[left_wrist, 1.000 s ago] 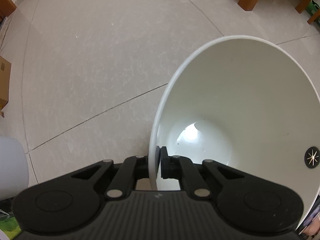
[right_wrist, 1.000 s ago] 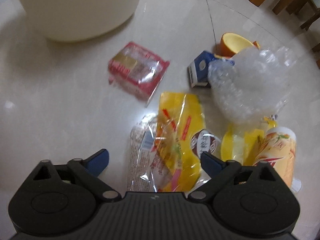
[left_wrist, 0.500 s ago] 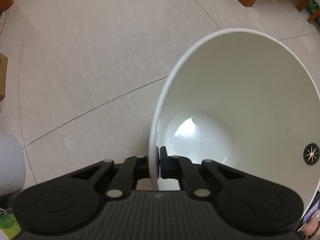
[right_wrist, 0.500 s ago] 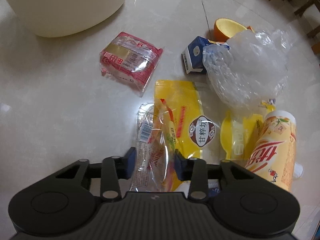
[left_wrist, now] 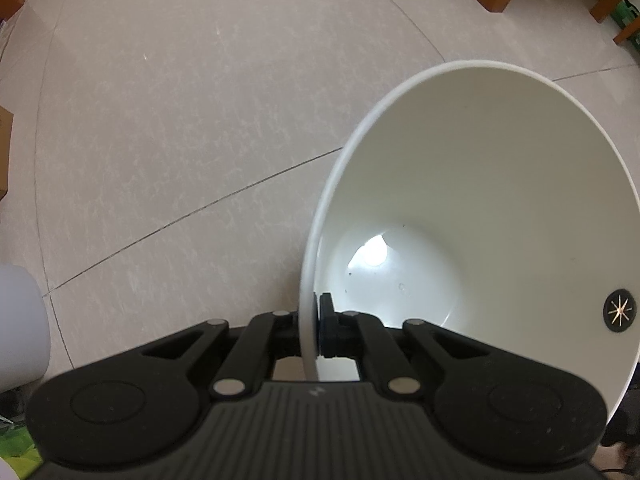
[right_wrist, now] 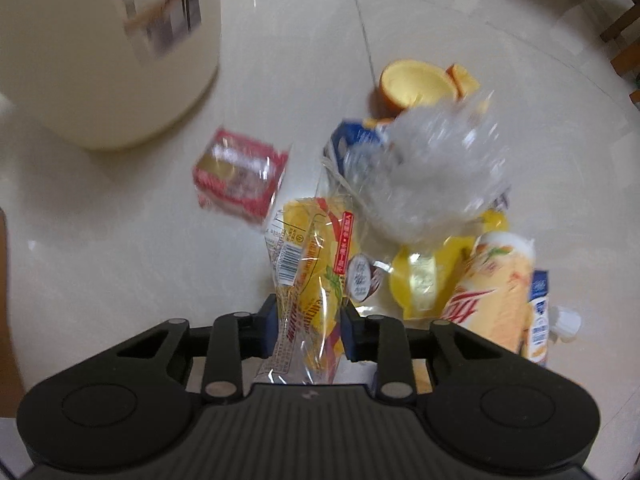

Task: Collect trash
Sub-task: 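Grasp the clear yellow-red wrapper with the right gripper and drop it into the bin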

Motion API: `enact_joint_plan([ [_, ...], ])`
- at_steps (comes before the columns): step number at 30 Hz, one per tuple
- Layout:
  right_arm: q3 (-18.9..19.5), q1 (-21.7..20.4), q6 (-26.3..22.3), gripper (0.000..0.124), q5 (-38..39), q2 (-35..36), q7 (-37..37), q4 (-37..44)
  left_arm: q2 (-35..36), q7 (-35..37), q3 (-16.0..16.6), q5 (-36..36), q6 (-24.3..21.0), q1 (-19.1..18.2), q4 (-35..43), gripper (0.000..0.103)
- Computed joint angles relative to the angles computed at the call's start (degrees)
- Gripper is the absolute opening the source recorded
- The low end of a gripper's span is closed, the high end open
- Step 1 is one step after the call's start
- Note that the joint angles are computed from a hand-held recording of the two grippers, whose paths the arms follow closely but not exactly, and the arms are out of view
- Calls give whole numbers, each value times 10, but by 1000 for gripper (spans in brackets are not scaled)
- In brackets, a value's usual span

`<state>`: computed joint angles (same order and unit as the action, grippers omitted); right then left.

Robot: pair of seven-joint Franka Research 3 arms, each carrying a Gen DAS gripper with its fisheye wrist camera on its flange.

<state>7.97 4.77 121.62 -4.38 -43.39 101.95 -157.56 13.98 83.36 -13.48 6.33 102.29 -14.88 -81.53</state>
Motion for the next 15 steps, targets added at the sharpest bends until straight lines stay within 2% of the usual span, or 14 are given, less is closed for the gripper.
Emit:
enact_joint_plan([
  [8,-13,3,-54,35,-1,19,-63,131,-17,6,-1,-16,24,7,-30,0],
  [15,-16,5,-61,35,18,69,-95,266,-15,13,1,-23,13,11,-26,1],
])
